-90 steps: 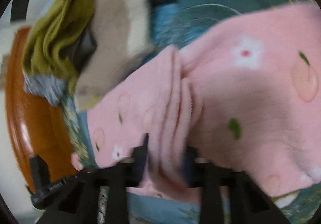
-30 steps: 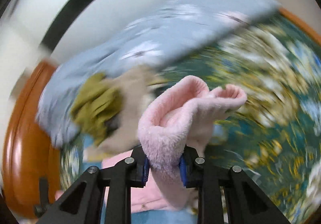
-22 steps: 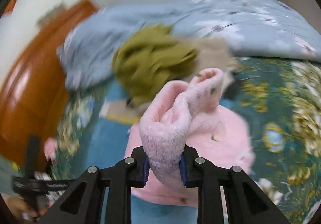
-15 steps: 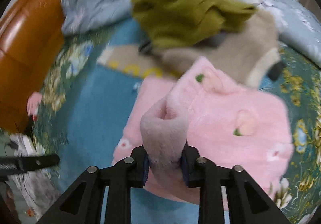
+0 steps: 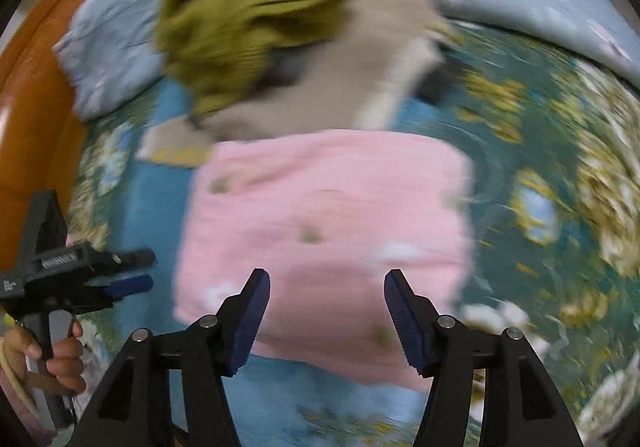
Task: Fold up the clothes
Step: 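Grasp the pants edge with the left gripper and fold it over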
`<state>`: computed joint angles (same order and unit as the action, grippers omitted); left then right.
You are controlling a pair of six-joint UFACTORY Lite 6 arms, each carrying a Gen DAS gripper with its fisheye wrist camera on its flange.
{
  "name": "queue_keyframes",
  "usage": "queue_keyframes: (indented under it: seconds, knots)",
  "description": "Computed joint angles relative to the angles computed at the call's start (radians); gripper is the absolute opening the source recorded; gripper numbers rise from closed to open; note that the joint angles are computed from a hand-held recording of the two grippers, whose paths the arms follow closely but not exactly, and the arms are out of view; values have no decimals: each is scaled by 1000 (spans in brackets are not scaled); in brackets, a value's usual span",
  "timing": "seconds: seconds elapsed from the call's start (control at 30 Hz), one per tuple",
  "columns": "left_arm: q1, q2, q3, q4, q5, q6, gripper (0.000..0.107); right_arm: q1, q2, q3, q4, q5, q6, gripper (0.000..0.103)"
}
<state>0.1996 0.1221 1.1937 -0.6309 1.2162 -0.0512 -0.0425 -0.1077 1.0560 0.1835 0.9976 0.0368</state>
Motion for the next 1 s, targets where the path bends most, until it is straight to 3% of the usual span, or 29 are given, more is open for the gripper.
queue_keyframes:
  seconds: [0.07,0.3,0.33,0.43,0.47,0.67,0.77,1.0]
  knots:
    - [-48,83,25,-43,-35,37,79,-58,-12,-9,-23,28,0,63]
    - [-175,235,93,-72,-65,77,78,-132,-40,-91,-8,53,44,63]
    - [-194,239,100,-57,-71,61,69,-127,-29,-96,-2,48,51,63]
    - [-243,224,131,5,-85,23,25,-117,-2,-89,22,33,57,64]
    - [-254,205,146,18,-83,22,22,-113,6,-80,31,30,59,63]
    - [-167,30,299,-76,21,153,20,-104,11,-25,100,19,30,63]
    - [-126,14,301,-8,57,185,21,-83,27,-10,142,8,6,63]
    - [8,16,-114,46,-81,84,26,22,104,-58,237,-44,-38,63]
